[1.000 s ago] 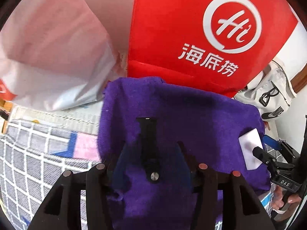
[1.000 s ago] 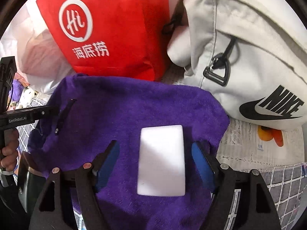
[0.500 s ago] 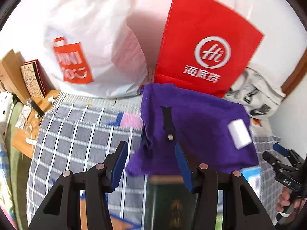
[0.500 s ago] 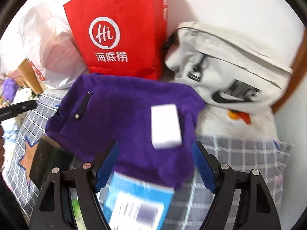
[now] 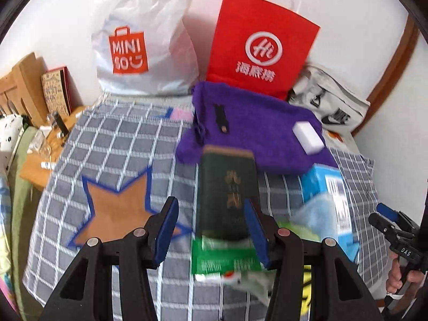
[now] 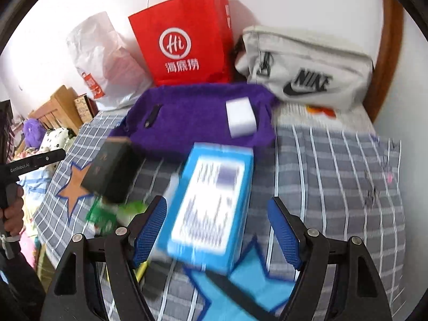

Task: Organize soft objects
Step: 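Grasp the black strap on the blue star with the right tool while the left tool returns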

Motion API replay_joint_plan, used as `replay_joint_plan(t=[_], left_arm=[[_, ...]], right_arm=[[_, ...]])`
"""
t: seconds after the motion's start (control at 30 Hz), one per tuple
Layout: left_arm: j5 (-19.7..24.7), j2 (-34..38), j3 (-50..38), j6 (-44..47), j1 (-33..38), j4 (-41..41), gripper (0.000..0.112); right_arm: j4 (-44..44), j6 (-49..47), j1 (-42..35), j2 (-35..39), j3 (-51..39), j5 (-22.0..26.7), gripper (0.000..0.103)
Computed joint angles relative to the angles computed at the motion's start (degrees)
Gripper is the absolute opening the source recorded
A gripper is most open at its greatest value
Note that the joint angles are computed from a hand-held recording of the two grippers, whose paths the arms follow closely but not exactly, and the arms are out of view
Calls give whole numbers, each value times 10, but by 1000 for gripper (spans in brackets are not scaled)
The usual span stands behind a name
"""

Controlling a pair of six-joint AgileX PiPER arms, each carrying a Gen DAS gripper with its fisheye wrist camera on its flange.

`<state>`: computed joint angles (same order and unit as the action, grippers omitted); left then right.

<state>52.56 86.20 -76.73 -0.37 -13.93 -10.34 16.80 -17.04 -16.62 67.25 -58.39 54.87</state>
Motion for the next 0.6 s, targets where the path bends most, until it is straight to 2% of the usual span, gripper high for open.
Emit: replay_joint_plan(t=[0.13, 0.23, 0.3, 0.4, 0.5, 0.6], left_arm=[[-23, -48, 81, 2, -2, -10, 49], [-39, -72, 127, -1, -3, -18, 49], [-49, -80, 151, -1, -6, -25, 49], [-57, -82, 172, -2, -18, -25, 49], [-59, -75, 175, -14, -34, -10, 49], [-58, -71, 171, -18, -41, -6, 49]], right_arm=[[10, -74, -41, -78, 97, -4, 77], [35, -145, -95, -106, 150, 4, 67], [77, -226, -154, -105, 179, 20, 60], [96, -296, -193, -107, 214, 13, 59], [108, -344, -202, -106, 236, -9, 59], [99, -340, -187, -82, 240, -28, 59]])
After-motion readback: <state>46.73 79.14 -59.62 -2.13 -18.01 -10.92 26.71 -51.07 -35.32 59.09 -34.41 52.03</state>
